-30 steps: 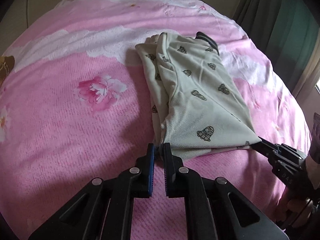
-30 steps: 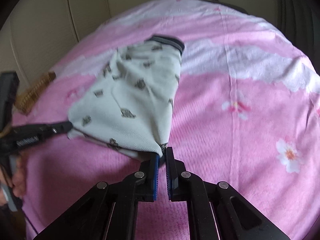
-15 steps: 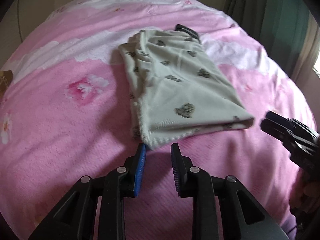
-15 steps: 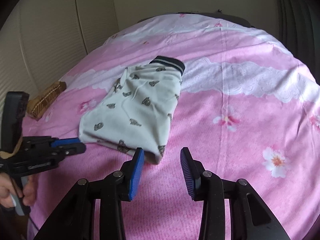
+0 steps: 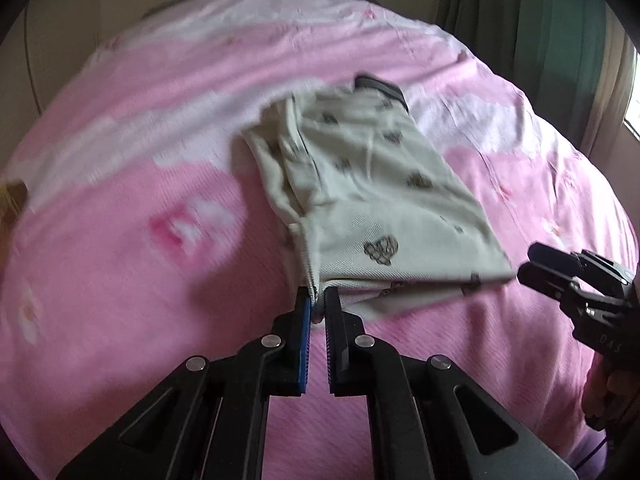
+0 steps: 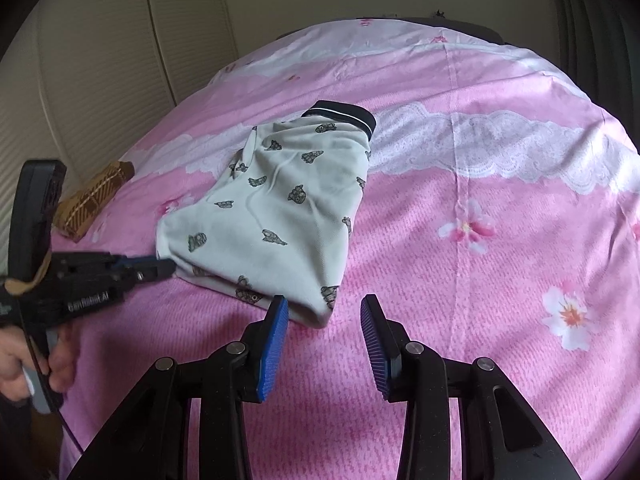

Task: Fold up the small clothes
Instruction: 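Lift the shirt bundle off the duvet with the left tool, then grasp the collar end of the bundle with the right tool while the left tool holds it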

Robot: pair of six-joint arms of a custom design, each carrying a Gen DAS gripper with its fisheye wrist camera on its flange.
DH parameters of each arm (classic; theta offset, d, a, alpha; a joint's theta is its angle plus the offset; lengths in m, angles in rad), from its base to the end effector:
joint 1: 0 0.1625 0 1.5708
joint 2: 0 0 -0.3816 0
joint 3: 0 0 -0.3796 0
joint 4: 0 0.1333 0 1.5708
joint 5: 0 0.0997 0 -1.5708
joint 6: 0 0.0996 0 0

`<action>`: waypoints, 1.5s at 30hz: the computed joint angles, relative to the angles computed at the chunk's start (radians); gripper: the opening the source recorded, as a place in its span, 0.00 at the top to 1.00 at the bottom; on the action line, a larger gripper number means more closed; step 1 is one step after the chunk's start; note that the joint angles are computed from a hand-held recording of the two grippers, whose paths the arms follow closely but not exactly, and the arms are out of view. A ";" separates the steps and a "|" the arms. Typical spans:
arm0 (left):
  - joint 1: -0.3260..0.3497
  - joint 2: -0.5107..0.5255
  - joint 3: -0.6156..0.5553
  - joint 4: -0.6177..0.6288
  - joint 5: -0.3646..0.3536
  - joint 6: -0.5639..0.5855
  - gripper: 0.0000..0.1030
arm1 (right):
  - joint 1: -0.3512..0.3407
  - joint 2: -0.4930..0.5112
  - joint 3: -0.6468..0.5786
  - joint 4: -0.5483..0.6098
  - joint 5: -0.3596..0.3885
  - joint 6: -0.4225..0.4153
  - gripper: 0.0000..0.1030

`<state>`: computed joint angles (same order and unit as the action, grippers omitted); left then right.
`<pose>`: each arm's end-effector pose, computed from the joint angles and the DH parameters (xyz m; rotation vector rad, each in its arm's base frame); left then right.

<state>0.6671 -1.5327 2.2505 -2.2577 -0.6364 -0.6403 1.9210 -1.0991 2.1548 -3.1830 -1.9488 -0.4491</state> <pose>-0.1809 -0.4141 0.2319 0.3243 2.3097 -0.7949 0.2601 -0.4308 0.1461 0.8973 -2.4964 0.7307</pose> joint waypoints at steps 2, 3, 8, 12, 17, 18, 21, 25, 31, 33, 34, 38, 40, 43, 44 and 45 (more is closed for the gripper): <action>-0.005 -0.020 -0.013 0.013 0.018 0.027 0.92 | 0.007 0.007 -0.010 0.003 -0.009 0.004 0.62; -0.005 -0.030 -0.016 0.014 0.010 0.045 0.92 | 0.010 0.011 -0.015 0.003 -0.011 0.005 0.62; 0.027 -0.046 0.006 0.025 -0.085 0.058 0.91 | 0.009 0.027 -0.034 0.054 0.000 0.024 0.62; 0.055 -0.052 0.043 0.007 -0.131 0.010 0.91 | 0.005 0.041 -0.045 0.101 -0.046 0.053 0.64; 0.002 -0.107 0.062 0.046 -0.112 -0.037 0.90 | -0.004 0.001 -0.035 0.136 -0.046 0.054 0.67; -0.006 -0.111 0.057 0.048 -0.103 -0.030 0.86 | -0.003 -0.017 -0.028 0.131 -0.025 0.039 0.67; -0.005 -0.083 0.001 0.027 -0.071 0.038 0.79 | 0.009 -0.035 -0.048 0.116 -0.001 0.004 0.67; 0.061 0.028 -0.121 -0.128 -0.070 0.220 0.78 | 0.020 0.008 -0.152 0.153 0.022 -0.012 0.66; 0.233 0.242 -0.356 -0.282 -0.168 0.422 0.77 | 0.016 0.146 -0.366 0.207 0.055 -0.030 0.63; 0.274 0.290 -0.413 -0.283 -0.181 0.438 0.76 | 0.002 0.194 -0.435 0.232 0.066 -0.023 0.60; 0.301 0.313 -0.442 -0.293 -0.210 0.449 0.73 | -0.008 0.218 -0.474 0.256 0.077 -0.014 0.59; 0.357 0.347 -0.479 -0.300 -0.297 0.464 0.68 | -0.037 0.291 -0.594 0.361 0.119 0.019 0.58; 0.367 0.361 -0.480 -0.312 -0.296 0.480 0.72 | -0.050 0.317 -0.634 0.402 0.143 0.028 0.58; 0.376 0.377 -0.480 -0.340 -0.279 0.490 0.85 | -0.060 0.357 -0.688 0.454 0.136 0.039 0.58; 0.380 0.384 -0.486 -0.348 -0.283 0.493 0.85 | -0.063 0.363 -0.697 0.464 0.139 0.041 0.58; 0.381 0.390 -0.489 -0.363 -0.279 0.503 0.86 | -0.068 0.372 -0.710 0.484 0.141 0.048 0.58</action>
<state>1.0477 -1.1424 1.7615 -2.6211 -0.9153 -0.1376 1.8531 -0.7267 1.4450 -2.6991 -1.8079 -0.4014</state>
